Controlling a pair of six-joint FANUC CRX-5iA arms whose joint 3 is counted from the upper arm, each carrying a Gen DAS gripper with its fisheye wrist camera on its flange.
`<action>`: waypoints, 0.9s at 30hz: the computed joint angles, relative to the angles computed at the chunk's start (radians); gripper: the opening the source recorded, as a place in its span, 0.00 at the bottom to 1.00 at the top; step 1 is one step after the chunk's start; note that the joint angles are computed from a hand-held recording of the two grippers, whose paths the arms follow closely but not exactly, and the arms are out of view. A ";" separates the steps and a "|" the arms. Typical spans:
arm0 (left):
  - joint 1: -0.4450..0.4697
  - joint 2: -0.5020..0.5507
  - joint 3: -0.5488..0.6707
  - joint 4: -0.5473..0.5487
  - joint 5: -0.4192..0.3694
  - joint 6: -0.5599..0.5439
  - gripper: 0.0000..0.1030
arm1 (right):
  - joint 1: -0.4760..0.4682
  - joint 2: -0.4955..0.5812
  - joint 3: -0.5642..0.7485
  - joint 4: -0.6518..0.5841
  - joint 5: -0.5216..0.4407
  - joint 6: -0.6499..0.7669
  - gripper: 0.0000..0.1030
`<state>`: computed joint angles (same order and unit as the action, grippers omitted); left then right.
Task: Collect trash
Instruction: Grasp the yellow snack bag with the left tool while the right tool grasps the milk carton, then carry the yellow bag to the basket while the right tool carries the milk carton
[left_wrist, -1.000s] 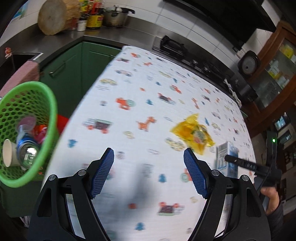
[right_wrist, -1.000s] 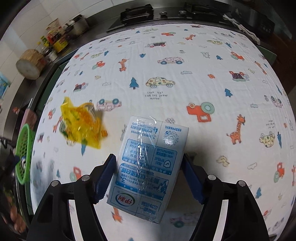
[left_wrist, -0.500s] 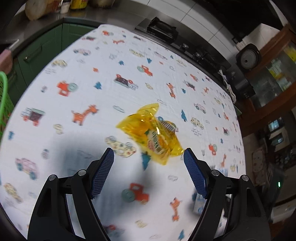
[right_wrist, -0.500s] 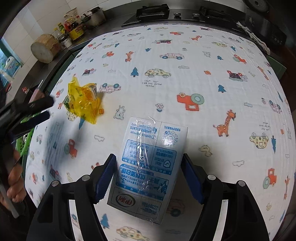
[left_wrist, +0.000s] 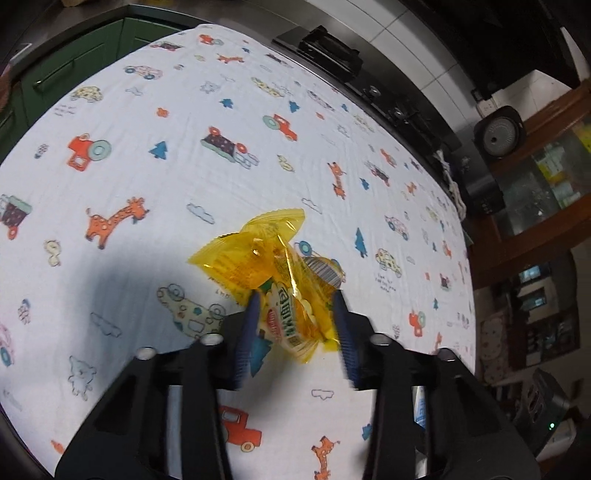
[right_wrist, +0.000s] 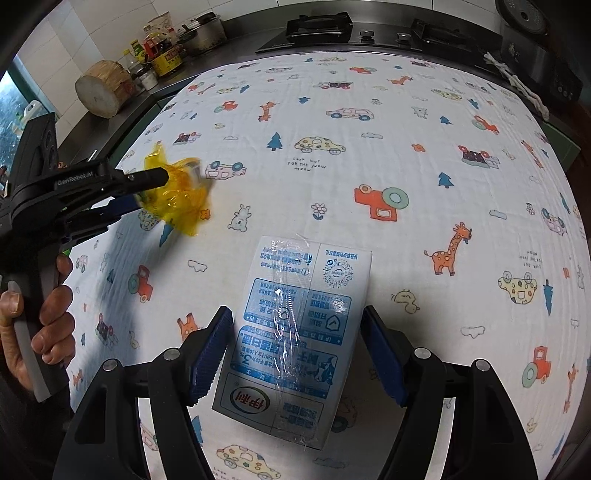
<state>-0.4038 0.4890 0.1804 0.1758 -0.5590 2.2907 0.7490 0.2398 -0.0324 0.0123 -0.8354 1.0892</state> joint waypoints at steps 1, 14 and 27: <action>0.000 -0.004 -0.009 0.008 0.012 -0.016 0.21 | 0.000 -0.001 -0.001 -0.003 0.002 0.001 0.67; -0.001 -0.138 -0.100 -0.088 0.017 -0.050 0.03 | 0.050 -0.034 -0.002 0.013 0.034 -0.030 0.67; 0.024 -0.441 -0.292 -0.389 -0.092 0.219 0.03 | 0.151 0.011 0.100 -0.036 0.063 0.017 0.67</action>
